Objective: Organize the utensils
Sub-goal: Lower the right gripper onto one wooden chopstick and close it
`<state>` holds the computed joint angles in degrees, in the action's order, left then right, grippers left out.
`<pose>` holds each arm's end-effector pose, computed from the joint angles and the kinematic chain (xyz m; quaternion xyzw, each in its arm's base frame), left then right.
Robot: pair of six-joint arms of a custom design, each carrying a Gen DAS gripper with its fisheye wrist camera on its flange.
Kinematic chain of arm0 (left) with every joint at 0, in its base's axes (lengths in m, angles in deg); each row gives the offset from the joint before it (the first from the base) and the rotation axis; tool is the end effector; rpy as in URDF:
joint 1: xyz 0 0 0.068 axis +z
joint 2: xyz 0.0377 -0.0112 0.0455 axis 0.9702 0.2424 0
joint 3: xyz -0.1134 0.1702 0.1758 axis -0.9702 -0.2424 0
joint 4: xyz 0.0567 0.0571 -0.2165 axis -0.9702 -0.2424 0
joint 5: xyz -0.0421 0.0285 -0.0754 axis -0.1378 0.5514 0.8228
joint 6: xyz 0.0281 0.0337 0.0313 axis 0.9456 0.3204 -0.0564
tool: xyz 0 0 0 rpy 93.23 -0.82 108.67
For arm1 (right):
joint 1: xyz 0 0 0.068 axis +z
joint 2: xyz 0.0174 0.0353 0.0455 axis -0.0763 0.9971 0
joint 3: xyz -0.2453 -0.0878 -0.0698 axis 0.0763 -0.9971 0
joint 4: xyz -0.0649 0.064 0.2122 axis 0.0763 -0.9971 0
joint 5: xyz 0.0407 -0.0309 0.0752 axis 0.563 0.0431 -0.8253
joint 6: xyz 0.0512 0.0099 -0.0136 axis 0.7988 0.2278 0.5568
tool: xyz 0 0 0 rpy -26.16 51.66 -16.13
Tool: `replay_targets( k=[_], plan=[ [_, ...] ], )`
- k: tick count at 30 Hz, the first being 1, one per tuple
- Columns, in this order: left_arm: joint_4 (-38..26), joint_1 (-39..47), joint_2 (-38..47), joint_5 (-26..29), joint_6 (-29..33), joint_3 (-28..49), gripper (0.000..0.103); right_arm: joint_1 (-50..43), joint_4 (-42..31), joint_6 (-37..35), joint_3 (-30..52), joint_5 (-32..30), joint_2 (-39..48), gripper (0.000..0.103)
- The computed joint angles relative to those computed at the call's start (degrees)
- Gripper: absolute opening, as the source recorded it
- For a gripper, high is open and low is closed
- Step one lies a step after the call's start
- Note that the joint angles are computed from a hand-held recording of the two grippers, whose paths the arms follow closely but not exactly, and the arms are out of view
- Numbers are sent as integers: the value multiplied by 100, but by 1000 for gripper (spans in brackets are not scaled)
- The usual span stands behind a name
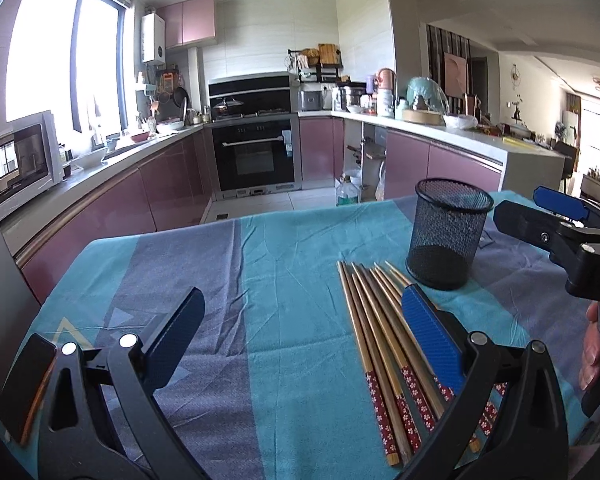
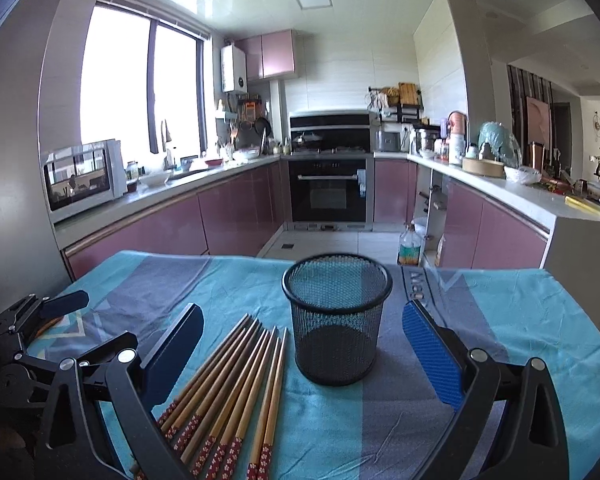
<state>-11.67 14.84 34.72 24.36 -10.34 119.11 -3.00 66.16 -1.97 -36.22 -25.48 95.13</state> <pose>0.1239 -0.1608 0.2175 -0.1044 0.8533 0.1071 0.4995 0.2598 0.0266 0.2219 -0.2632 0.8002 0.2055 0.4981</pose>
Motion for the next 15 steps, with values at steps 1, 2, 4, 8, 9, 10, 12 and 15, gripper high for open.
replay_targets(
  k=[1,2,4,8,9,10,12,15],
  plan=[
    [166,137,35,190,238,-25,93,53,-242,-124,121,76,129,96],
    [371,265,92,371,450,-72,92,80,-442,-249,225,152,278,96],
    [856,594,107,843,956,-211,85,165,-822,-475,418,303,573,89],
    [1547,1137,251,1569,1663,-369,78,295,-1593,-812,926,515,1210,66],
    [1646,1275,340,1756,1840,-352,76,331,-1796,-867,1068,592,1334,66],
    [1736,1355,468,1872,1933,-341,74,376,-1942,-908,1172,654,1443,64],
    [1867,1549,654,2138,2128,-294,69,496,-2160,-989,1312,786,1579,61],
    [1989,1755,846,2360,2320,-256,66,605,-2389,-1049,1425,901,1651,52]
  ],
)
